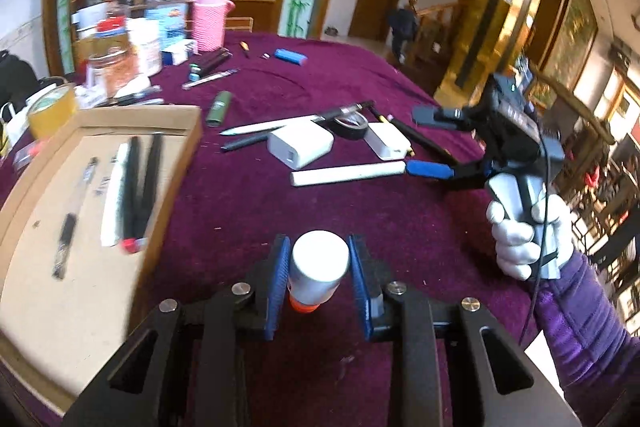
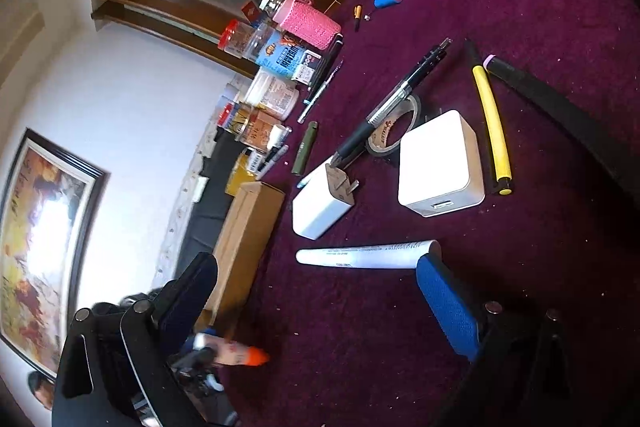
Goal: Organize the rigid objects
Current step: 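Lift the glue bottle toward the tray while the right tool grasps the white PAINT marker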
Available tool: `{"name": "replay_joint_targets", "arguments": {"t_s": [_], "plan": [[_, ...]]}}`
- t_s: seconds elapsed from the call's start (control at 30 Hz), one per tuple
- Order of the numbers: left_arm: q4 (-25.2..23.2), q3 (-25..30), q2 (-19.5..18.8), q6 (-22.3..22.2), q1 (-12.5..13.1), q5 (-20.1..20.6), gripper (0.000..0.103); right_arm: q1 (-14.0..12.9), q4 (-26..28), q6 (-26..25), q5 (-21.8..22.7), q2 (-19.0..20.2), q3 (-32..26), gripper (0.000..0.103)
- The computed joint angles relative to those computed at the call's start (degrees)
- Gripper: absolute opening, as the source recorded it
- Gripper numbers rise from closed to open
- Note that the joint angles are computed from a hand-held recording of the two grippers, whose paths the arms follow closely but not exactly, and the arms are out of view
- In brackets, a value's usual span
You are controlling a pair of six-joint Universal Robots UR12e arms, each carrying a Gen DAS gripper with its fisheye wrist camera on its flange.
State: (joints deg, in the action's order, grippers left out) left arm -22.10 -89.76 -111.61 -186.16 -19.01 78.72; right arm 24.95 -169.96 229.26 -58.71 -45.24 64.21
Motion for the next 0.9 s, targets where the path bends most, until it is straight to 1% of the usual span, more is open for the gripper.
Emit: {"name": "replay_joint_targets", "arguments": {"t_s": [0.1, 0.17, 0.23, 0.3, 0.4, 0.53, 0.6, 0.73, 0.8, 0.83, 0.87, 0.9], "plan": [[2.5, -2.0, 1.3, -1.8, 1.0, -1.4, 0.029, 0.7, 4.4, -3.7, -2.7, -0.3, -0.8, 0.101], [3.4, -2.9, 1.9, -2.0, 1.4, -2.0, 0.029, 1.1, 7.7, -5.9, -4.2, -0.4, -1.5, 0.101], [3.9, -3.8, 2.6, -1.9, 1.7, -1.9, 0.029, 1.2, 9.5, -5.2, -4.9, -0.4, -2.0, 0.101], [4.4, -4.7, 3.2, -2.7, 2.3, -2.7, 0.029, 1.1, 10.2, -3.4, -3.8, -0.2, -2.7, 0.102], [5.8, -5.9, 3.7, -4.4, 3.2, -4.4, 0.029, 1.5, 13.8, -5.8, -4.9, 0.1, -4.9, 0.102], [5.5, -6.4, 3.9, -5.7, 3.8, -5.3, 0.029, 2.3, 22.0, -10.6, -6.3, 1.5, -9.6, 0.102], [5.1, -6.5, 3.9, -6.3, 4.0, -5.8, 0.029, 2.7, 24.5, -12.4, -7.5, 2.4, -11.9, 0.102], [5.0, -6.4, 3.9, -6.5, 4.0, -6.1, 0.029, 3.3, 27.7, -14.2, -10.1, 4.7, -16.9, 0.102], [5.0, -6.5, 3.9, -6.3, 3.9, -6.3, 0.029, 3.2, 28.0, -14.0, -9.7, 5.4, -18.2, 0.102], [4.8, -6.4, 3.8, -6.2, 3.9, -6.4, 0.029, 3.4, 29.7, -14.6, -10.5, 5.8, -19.3, 0.102], [4.6, -6.3, 3.8, -6.1, 3.9, -6.5, 0.029, 3.5, 32.4, -15.5, -11.5, 6.2, -20.6, 0.102], [4.5, -6.2, 3.7, -6.1, 3.9, -6.7, 0.029, 3.6, 36.2, -16.6, -12.0, 6.9, -22.3, 0.102]]}}
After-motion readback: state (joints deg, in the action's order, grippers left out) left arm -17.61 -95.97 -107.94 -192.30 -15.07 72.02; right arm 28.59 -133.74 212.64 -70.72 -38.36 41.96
